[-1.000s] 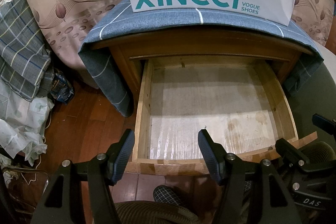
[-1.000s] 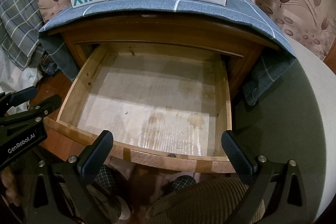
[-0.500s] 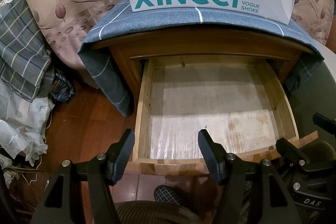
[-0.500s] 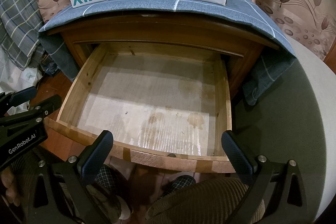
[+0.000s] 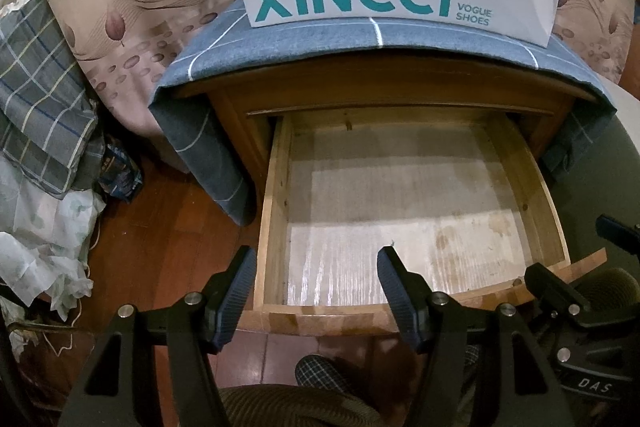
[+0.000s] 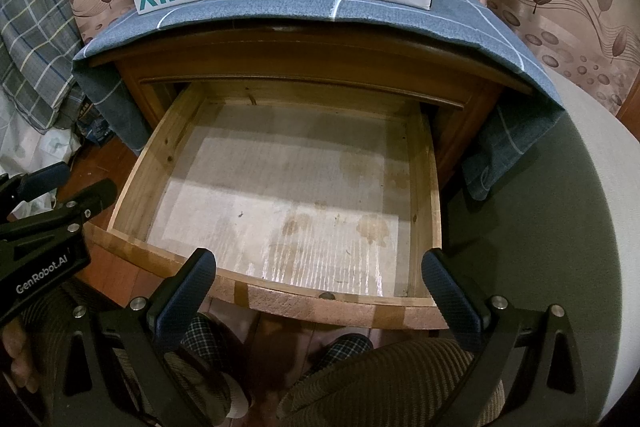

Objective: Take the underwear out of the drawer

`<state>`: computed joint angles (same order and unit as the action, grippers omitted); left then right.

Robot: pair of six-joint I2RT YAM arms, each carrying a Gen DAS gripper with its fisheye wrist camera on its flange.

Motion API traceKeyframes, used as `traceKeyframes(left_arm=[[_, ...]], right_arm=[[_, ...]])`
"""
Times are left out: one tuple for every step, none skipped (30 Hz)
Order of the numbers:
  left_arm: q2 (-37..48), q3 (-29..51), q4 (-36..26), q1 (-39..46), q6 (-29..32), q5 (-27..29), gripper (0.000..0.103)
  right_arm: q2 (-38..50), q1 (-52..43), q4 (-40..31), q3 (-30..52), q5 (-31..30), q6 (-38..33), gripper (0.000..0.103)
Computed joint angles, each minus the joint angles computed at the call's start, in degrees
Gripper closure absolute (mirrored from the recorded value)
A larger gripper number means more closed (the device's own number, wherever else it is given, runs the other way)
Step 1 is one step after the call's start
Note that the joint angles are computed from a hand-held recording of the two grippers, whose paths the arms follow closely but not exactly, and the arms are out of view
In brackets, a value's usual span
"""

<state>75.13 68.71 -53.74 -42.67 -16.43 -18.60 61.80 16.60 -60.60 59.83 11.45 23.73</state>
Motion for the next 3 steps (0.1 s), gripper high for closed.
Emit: traceKeyframes(left_arm=[[-0.14,-0.06,-0.05,0.12,0.2,0.31,0.039],[0.16,0.16,-0.11,0.11,0.17,0.23,0.039],[0.23,0.21,-0.27,0.08,0.05,-0.08,0.039]], right_arm=[[0.0,-0.03,0.03,-0.03,-0.05,-0.1,0.001],[0.0,-0.03,0.03,-0.03,-0.05,-0.1,0.001],[-0.15,-0.09,0.02,-0.18,-0.01,-0.15,0.001]])
